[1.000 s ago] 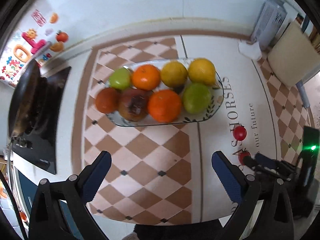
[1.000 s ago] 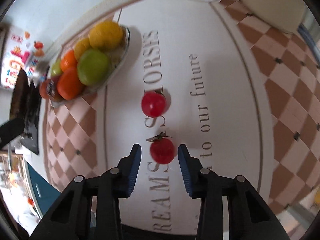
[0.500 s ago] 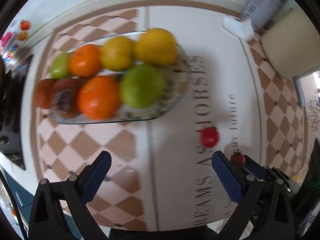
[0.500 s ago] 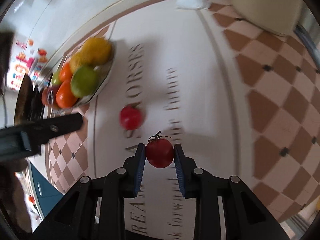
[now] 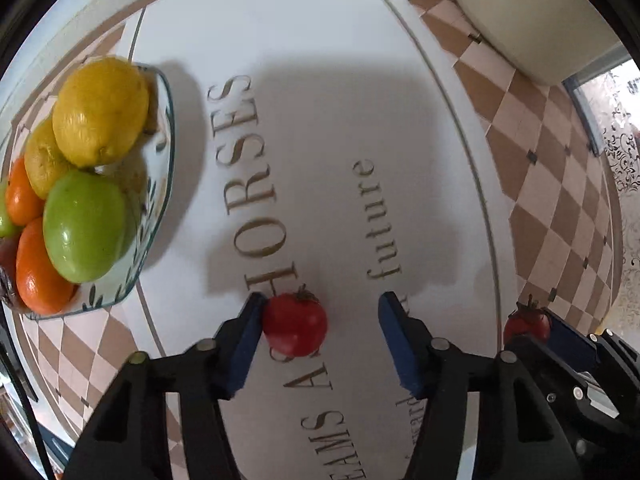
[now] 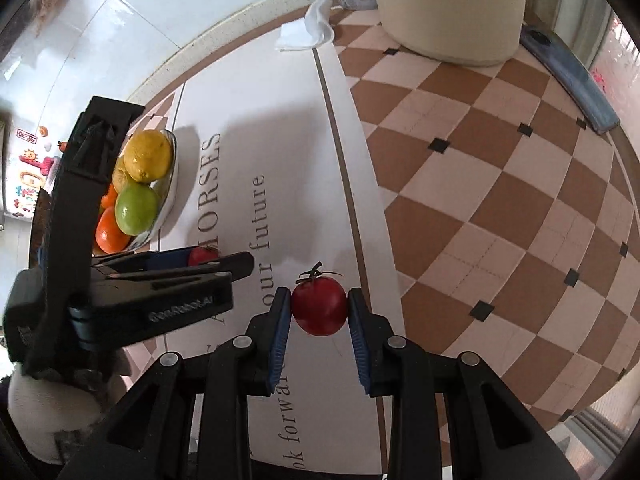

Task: Organize fruits
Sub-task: 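Grasp a cherry tomato with the right tool while the left tool grasps the other, then lower both cherry tomatoes onto the white plate and open both tools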

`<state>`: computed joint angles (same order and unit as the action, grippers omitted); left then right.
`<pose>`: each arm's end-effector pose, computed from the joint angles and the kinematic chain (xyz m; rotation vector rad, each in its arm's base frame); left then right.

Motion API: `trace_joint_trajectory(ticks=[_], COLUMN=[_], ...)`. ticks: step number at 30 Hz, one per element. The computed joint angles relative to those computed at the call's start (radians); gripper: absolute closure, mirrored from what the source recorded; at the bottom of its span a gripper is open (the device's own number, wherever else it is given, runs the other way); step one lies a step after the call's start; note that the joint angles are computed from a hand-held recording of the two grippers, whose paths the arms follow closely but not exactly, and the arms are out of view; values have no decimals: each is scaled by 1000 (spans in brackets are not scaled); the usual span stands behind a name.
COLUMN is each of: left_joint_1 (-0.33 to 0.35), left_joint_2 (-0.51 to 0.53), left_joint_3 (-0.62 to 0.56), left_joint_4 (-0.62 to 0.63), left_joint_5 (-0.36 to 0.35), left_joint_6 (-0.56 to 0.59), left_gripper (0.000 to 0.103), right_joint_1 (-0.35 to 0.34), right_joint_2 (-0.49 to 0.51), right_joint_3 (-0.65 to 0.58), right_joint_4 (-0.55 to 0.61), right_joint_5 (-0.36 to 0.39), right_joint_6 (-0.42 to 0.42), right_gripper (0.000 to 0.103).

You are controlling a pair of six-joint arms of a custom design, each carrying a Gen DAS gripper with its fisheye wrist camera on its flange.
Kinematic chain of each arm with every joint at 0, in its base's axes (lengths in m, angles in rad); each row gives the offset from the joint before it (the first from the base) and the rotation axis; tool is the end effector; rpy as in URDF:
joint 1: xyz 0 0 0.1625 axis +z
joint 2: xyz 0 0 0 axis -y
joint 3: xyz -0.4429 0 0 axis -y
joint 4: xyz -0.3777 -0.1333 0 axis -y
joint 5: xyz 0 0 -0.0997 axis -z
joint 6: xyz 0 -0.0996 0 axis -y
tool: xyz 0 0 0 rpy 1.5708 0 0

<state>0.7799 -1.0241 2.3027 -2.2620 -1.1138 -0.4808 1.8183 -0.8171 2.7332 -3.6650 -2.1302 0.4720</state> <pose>-0.1402 -0.3880 0.0495 0.5429 2.3690 0.2551 0.1486 -0.2598 0.0646 -0.3627 -2.6134 0.4871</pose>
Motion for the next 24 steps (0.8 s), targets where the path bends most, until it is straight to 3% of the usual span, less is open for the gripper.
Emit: trace_joint_trajectory(ticks=[2, 4, 12, 24], left_joint_1=[-9, -11, 36, 118], left_joint_2=[-1, -6, -108, -408], left_joint_3=[4, 9, 13, 17], left_joint_4=[-4, -14, 4, 130], left_joint_5=[13, 17, -17, -114], left_joint_6=[7, 13, -23, -134], left_gripper=[60, 75, 76, 76], right_joint_1=[10, 20, 65, 97], right_joint_2=[-2, -5, -23, -12], right_joint_3=[-14, -24, -87, -150], right_joint_4=[13, 23, 101, 134], right_joint_5=[-1, 1, 6, 48], right_joint_6=[5, 10, -3, -20], right_gripper=[72, 72, 72, 72])
